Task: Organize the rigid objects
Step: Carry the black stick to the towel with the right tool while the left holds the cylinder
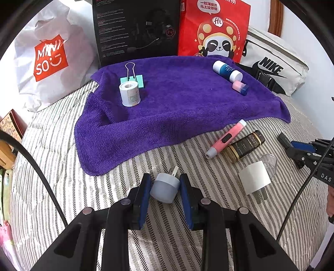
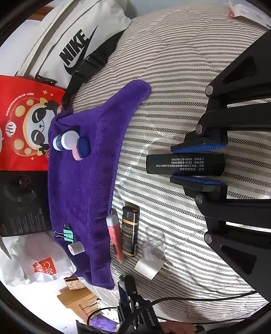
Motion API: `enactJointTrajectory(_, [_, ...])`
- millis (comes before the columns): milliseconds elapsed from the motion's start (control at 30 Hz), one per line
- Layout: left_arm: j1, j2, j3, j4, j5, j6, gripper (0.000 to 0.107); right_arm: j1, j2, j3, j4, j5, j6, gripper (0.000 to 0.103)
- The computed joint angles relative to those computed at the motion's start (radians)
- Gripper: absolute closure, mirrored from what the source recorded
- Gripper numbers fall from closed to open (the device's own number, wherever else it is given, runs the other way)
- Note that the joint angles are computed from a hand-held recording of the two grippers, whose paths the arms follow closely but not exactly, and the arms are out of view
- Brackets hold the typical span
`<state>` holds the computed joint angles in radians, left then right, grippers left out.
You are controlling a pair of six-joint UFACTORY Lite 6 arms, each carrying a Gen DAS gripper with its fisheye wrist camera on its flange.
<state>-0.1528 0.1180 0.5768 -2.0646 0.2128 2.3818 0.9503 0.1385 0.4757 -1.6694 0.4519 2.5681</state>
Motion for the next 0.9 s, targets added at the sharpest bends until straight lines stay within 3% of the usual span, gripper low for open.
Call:
enactJointTrajectory(100, [0.015, -0.015, -0.003, 0.141, 0.0, -0.137, 0.08, -0.04, -0.048, -0.033, -0.094, -0.039, 0.091, 0.082])
enactJointTrajectory(167, [0.033, -0.04, -0.019, 0.204, 0.008, -0.191, 0.08, -0.035, -0.076, -0.038, -0.068, -0.032, 0.065, 0.082])
enactJointTrajectory(233, [0.048, -0.063, -0.025, 0.239, 0.011, -0.228, 0.08, -0.031, -0.126, -0.049, -0.04, -0.024, 0.024, 0.082])
enactJointTrajectory(400, [0.081, -0.113, 0.009, 0.508, 0.018, -0.495, 0.08, -0.092, -0.207, -0.009, 0.055, -0.034, -0.177, 0.082])
enactJointTrajectory(633, [0.075, -0.082, 0.153, 0.813, 0.043, -0.81, 0.08, -0.266, -0.22, 0.105, 0.044, -0.133, -0.352, 0.082])
enactJointTrajectory(767, [0.062, 0.007, 0.301, 0.973, 0.07, -0.998, 0.08, -0.356, -0.15, 0.243, 0.112, -0.211, -0.55, 0.082])
enactJointTrajectory(900, [0.038, 0.09, 0.449, 1.091, 0.099, -1.133, 0.08, -0.431, -0.021, 0.426, 0.361, -0.261, -0.899, 0.082])
